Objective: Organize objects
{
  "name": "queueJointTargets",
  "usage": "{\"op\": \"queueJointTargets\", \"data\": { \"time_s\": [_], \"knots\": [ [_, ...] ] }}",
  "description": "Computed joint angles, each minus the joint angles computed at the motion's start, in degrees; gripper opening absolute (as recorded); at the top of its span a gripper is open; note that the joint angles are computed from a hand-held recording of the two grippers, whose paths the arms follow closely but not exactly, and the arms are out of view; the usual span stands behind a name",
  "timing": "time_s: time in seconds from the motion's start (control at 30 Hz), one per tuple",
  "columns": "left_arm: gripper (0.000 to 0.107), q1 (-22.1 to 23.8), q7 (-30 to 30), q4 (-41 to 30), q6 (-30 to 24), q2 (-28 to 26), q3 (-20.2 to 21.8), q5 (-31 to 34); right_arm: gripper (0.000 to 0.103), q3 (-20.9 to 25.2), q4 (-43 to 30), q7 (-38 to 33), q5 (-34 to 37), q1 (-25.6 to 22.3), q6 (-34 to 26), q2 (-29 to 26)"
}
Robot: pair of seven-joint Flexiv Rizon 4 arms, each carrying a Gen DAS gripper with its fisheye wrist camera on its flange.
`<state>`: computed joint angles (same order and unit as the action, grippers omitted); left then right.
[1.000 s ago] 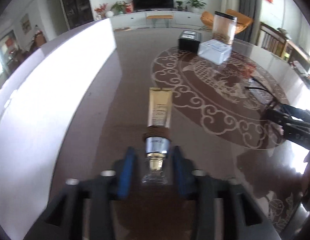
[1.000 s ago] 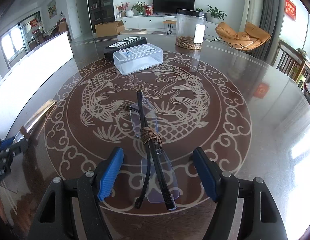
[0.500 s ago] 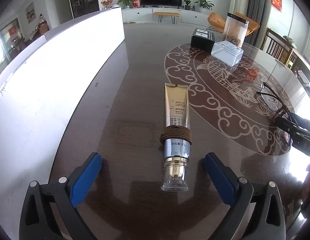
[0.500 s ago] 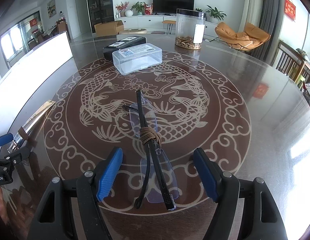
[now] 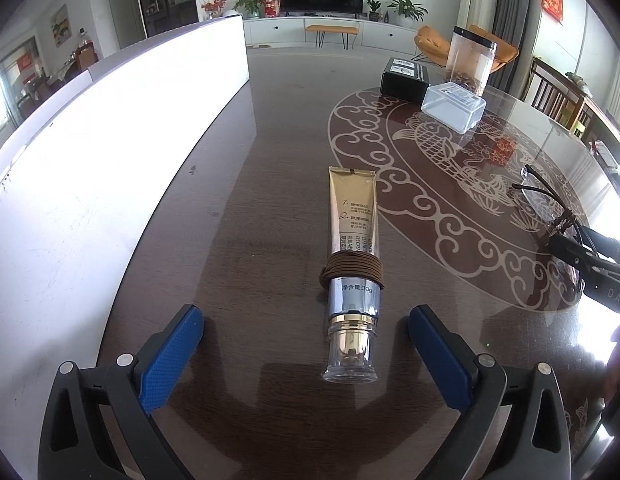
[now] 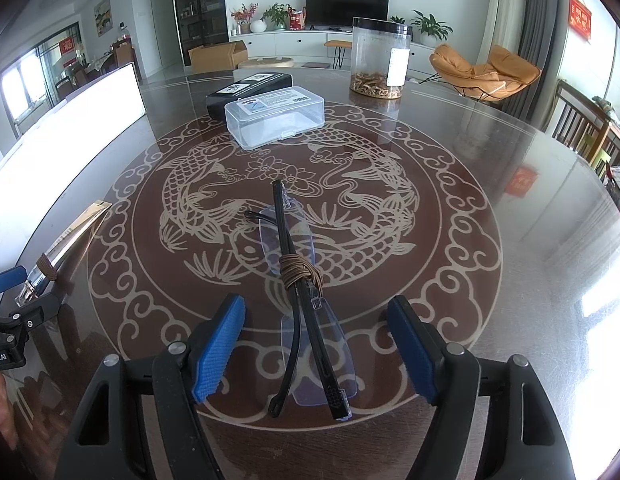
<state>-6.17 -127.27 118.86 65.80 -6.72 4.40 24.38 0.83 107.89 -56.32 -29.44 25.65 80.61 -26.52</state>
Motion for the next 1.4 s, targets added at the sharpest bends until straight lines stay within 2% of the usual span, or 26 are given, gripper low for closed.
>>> {"op": "queueJointTargets", "data": {
  "time_s": [0.33, 0.5, 1.27, 1.33, 1.4],
  "knots": [
    [0.103, 0.02, 0.15, -0.03, 0.19, -0.15, -0.03, -0.23, 0.083, -0.21, 0.00, -0.31, -0.13, 0.23, -0.27, 0.02],
    [0.103, 0.02, 0.24, 0.04, 0.22, -0.07, -0.02, -0.33, 0.086, -2.47, 0.52, 1.90, -2.71, 1.85, -0.25, 0.28],
    [0.103, -0.14, -0.92, -0.36, -0.34, -0.05, -0.06, 0.58, 0.087, -0.83, 0.24, 1.16, -2.56, 0.61, -0.18, 0.04],
    [0.103, -0.15, -0.81, -0.40, -0.43, -0.10, -0.12, 0.48, 0.087, 1.51, -0.28, -0.88, -1.10, -1.10, -0.25, -0.30],
    [0.103, 0.48, 2.57, -0.11, -0.63, -0.14, -0.62, -2.21, 0.088, 7.88, -2.25, -7.89, 4.05, -5.39, -2.10, -1.18]
  ]
}}
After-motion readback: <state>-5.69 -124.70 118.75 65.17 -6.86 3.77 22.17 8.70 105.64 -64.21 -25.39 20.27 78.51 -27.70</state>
